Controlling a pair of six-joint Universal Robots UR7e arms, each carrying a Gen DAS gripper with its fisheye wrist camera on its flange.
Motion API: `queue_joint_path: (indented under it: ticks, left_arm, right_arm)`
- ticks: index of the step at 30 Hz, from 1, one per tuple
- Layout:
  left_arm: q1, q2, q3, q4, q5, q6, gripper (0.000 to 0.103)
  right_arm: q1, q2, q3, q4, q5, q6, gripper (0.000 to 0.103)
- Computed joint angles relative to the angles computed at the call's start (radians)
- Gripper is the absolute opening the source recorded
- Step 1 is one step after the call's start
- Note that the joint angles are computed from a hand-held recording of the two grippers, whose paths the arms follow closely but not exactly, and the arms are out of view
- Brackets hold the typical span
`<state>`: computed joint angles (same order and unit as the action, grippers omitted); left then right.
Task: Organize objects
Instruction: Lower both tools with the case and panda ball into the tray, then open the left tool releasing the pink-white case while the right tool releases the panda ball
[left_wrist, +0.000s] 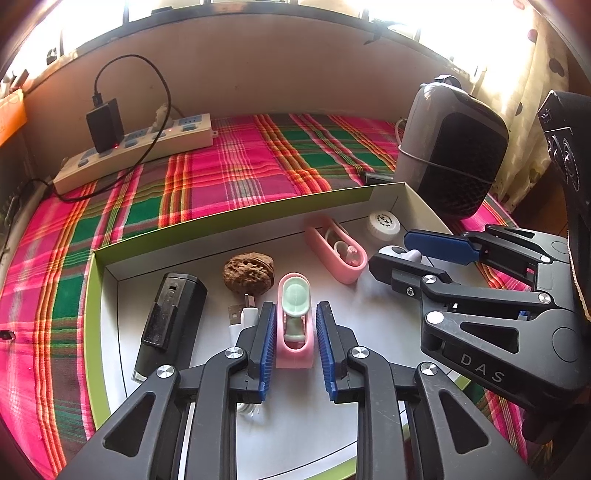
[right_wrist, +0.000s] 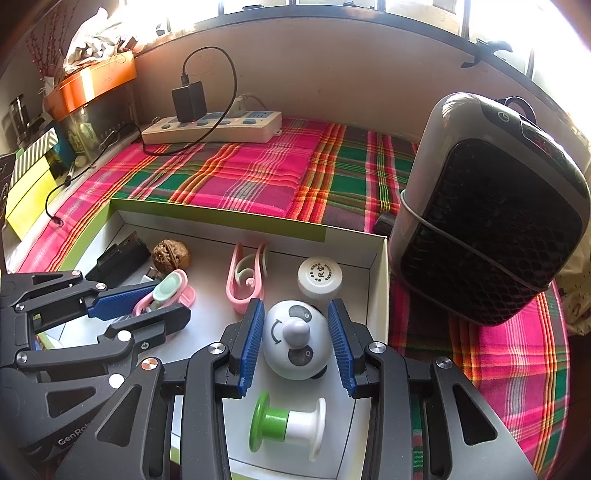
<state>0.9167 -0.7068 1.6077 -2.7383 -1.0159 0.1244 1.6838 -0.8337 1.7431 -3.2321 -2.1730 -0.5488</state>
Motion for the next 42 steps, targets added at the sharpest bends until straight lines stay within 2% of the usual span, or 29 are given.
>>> queue_joint_path:
  ticks: [3,12,16,42]
  left_arm:
    - [-0.003,0.001,0.002,-0.002,0.011,-0.003,0.025]
    - [-0.009,-0.011,0.025,-0.023,0.017,0.005,0.028]
    - [-0.013,-0.024,0.042,-0.042,0.025,0.009,0.028]
    - [-0.055,-0.154,0.218,-0.152,0.046,0.006,0.028]
  right_arm:
    - [0.001,0.001,0.001,-0.004,-0.002,0.002,0.037]
    - [0.004,-0.008,0.02,-0.032,0.001,0.009,0.038]
    - [0.009,-0.009,0.03,-0.053,-0.004,0.004,0.043]
    - [0.059,-0.044,0.145,-0.186,-0.028,0.033,0.043]
